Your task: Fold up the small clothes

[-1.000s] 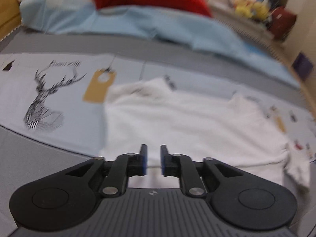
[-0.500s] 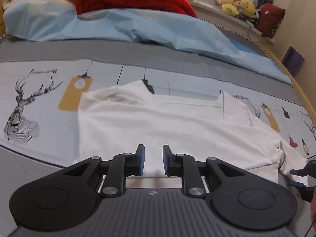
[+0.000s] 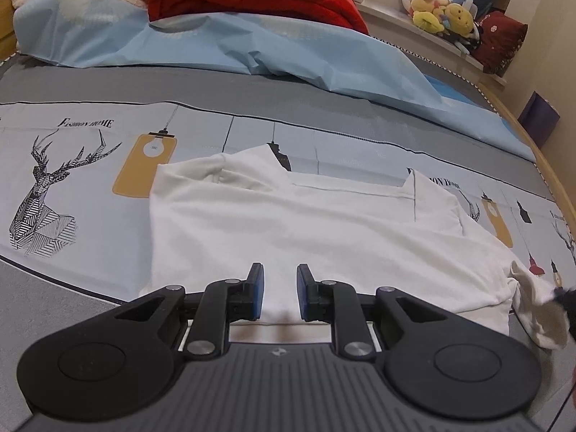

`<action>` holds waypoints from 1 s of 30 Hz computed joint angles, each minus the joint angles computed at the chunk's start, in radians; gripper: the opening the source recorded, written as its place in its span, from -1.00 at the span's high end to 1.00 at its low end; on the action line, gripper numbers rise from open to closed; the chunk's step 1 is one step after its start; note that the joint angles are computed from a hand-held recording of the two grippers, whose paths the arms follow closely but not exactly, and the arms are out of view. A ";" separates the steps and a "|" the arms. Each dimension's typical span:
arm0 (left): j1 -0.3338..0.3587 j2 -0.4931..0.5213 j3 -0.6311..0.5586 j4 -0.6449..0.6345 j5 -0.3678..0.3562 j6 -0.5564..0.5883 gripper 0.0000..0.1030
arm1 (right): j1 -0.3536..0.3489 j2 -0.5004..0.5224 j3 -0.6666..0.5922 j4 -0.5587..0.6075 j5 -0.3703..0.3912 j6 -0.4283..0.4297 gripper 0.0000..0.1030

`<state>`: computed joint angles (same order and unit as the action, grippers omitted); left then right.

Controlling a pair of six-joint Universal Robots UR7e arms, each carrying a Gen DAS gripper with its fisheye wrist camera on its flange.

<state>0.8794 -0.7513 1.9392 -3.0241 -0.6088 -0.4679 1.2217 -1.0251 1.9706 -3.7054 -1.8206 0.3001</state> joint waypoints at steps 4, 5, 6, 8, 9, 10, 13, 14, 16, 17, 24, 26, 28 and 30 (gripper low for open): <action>0.001 -0.016 0.011 -0.003 0.024 -0.034 0.59 | -0.007 0.016 0.027 -0.104 0.226 0.064 0.94; 0.001 -0.023 0.016 -0.003 0.034 -0.045 0.59 | -0.018 0.030 0.030 -0.130 0.330 0.057 0.94; 0.003 -0.033 0.021 -0.003 0.047 -0.061 0.59 | -0.022 0.047 0.028 -0.136 0.435 0.070 0.94; 0.006 -0.052 0.031 0.001 0.066 -0.091 0.59 | -0.014 0.085 0.019 -0.101 0.644 0.062 0.94; 0.008 -0.063 0.036 0.002 0.072 -0.107 0.59 | -0.007 0.097 0.012 -0.036 0.749 0.022 0.94; 0.012 -0.075 0.043 0.005 0.078 -0.126 0.59 | 0.009 0.105 0.004 0.069 0.820 -0.009 0.94; 0.029 -0.107 0.054 0.026 0.070 -0.184 0.59 | 0.067 0.138 -0.033 0.382 0.782 -0.135 0.80; 0.036 -0.117 0.057 0.034 0.057 -0.201 0.59 | 0.085 0.137 -0.047 0.487 0.685 -0.184 0.55; 0.054 -0.131 0.060 0.038 0.019 -0.228 0.59 | 0.105 0.127 -0.078 0.672 0.476 -0.233 0.49; 0.061 -0.135 0.062 0.036 0.003 -0.237 0.59 | 0.120 0.123 -0.092 0.711 0.371 -0.206 0.50; 0.126 -0.096 0.043 -0.021 -0.091 -0.235 0.59 | 0.115 0.077 -0.065 0.589 0.218 -0.141 0.49; 0.145 -0.079 0.027 -0.015 -0.120 -0.244 0.59 | 0.103 0.061 -0.066 0.580 0.224 -0.163 0.49; 0.159 -0.060 0.009 -0.016 -0.141 -0.239 0.59 | 0.096 0.047 -0.045 0.548 0.209 -0.175 0.49; 0.166 -0.037 -0.014 -0.019 -0.145 -0.213 0.57 | 0.092 0.038 -0.053 0.559 0.196 -0.181 0.49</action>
